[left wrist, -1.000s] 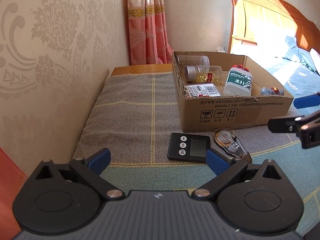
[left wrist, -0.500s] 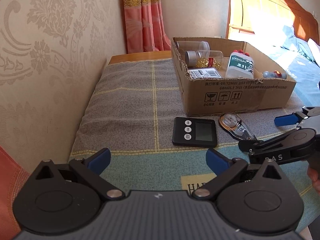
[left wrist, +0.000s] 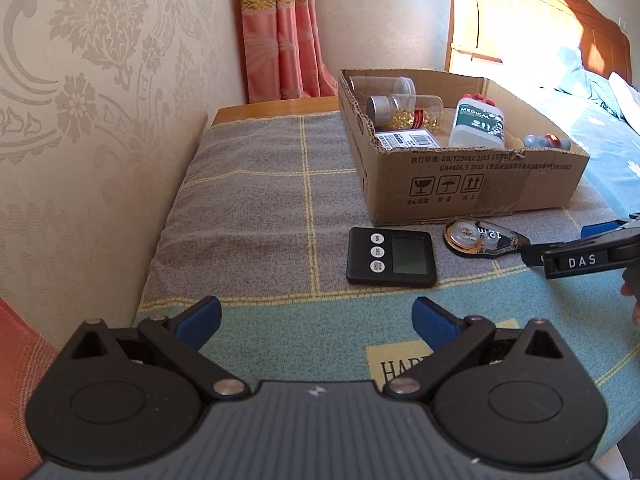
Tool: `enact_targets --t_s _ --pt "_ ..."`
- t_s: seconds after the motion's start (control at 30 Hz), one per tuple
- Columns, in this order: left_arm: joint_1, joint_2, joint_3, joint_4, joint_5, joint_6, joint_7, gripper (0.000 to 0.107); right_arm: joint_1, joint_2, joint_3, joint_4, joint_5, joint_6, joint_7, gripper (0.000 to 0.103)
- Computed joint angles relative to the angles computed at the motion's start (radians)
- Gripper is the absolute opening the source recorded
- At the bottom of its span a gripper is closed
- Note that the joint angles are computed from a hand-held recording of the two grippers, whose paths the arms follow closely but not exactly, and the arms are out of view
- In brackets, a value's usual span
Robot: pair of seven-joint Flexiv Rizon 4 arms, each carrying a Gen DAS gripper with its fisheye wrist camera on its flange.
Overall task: Organize rigid objects
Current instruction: 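Withdraw both tools from the box toward the timer and tape dispenser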
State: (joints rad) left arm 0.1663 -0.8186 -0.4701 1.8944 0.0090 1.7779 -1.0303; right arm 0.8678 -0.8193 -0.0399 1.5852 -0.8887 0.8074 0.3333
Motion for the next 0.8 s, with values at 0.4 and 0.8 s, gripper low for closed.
enact_targets --t_s 0.4,0.8 --pt "0.016 -0.004 -0.011 -0.002 -0.006 -0.002 -0.004 0.101 0.018 -0.047 -0.03 -0.056 -0.06 0.094 0.035 0.103" --pt "-0.007 0.002 0.018 -0.008 -0.019 -0.012 -0.018 0.101 0.055 -0.194 -0.088 -0.295 0.01 -0.005 -0.088 0.103"
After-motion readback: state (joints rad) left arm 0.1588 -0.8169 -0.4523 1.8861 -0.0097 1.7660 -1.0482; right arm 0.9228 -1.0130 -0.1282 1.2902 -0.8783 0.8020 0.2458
